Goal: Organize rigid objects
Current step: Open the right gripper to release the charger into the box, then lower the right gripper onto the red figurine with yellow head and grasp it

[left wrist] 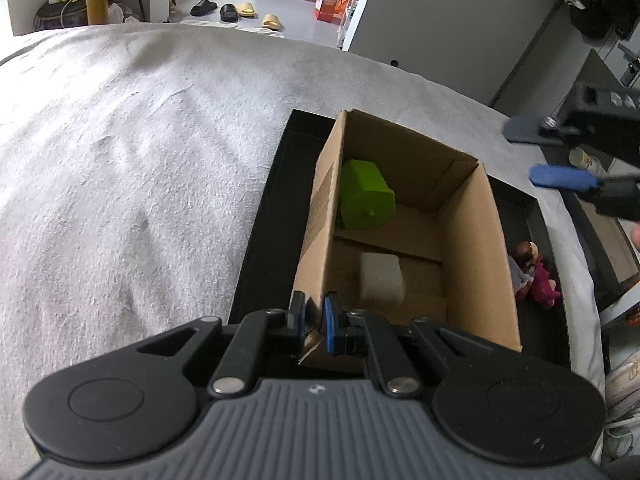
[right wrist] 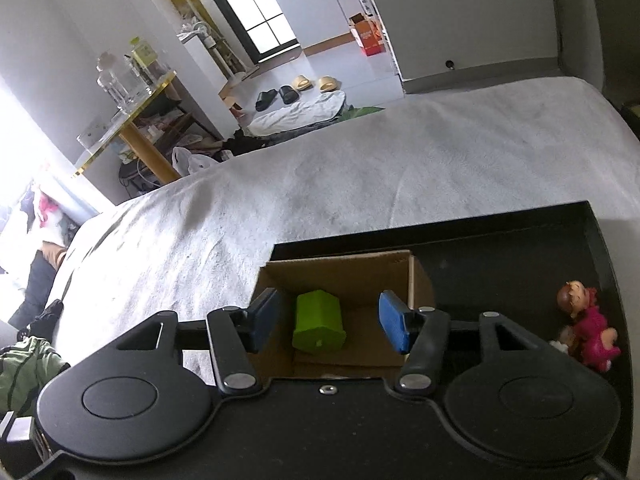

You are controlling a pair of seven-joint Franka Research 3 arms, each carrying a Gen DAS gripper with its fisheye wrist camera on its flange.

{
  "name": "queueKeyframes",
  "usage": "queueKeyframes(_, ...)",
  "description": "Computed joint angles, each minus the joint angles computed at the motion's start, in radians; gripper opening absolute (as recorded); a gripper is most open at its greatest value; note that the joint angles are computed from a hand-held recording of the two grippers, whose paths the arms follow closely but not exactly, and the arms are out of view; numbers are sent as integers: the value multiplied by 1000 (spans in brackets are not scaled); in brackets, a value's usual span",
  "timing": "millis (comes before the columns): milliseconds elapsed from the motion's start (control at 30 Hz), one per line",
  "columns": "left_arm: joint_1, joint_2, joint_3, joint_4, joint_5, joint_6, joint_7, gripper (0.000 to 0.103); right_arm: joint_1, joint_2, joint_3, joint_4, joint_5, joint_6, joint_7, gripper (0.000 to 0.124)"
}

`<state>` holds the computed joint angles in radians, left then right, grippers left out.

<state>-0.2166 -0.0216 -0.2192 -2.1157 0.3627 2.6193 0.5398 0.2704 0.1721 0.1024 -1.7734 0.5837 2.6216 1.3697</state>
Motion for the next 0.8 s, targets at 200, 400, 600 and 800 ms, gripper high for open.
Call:
queueKeyframes(200,-1,-1,-2,3,2,-9,-2,8,-14,-56,-16,-68,1,3,-8,61)
queueKeyframes(400,-4,4,-3,10,22,-20,-23,8,-33,-86,-42,-103,-39,-26,12,62)
queueKeyframes(600,-5,6,-3,17,25,-29,-24,8,-61,-107,-63,-140,-62,-35,11,62)
queueKeyframes(800,-6,6,-3,19,30,-37,-30,8,-85,-112,-76,-159,-65,-38,16,62)
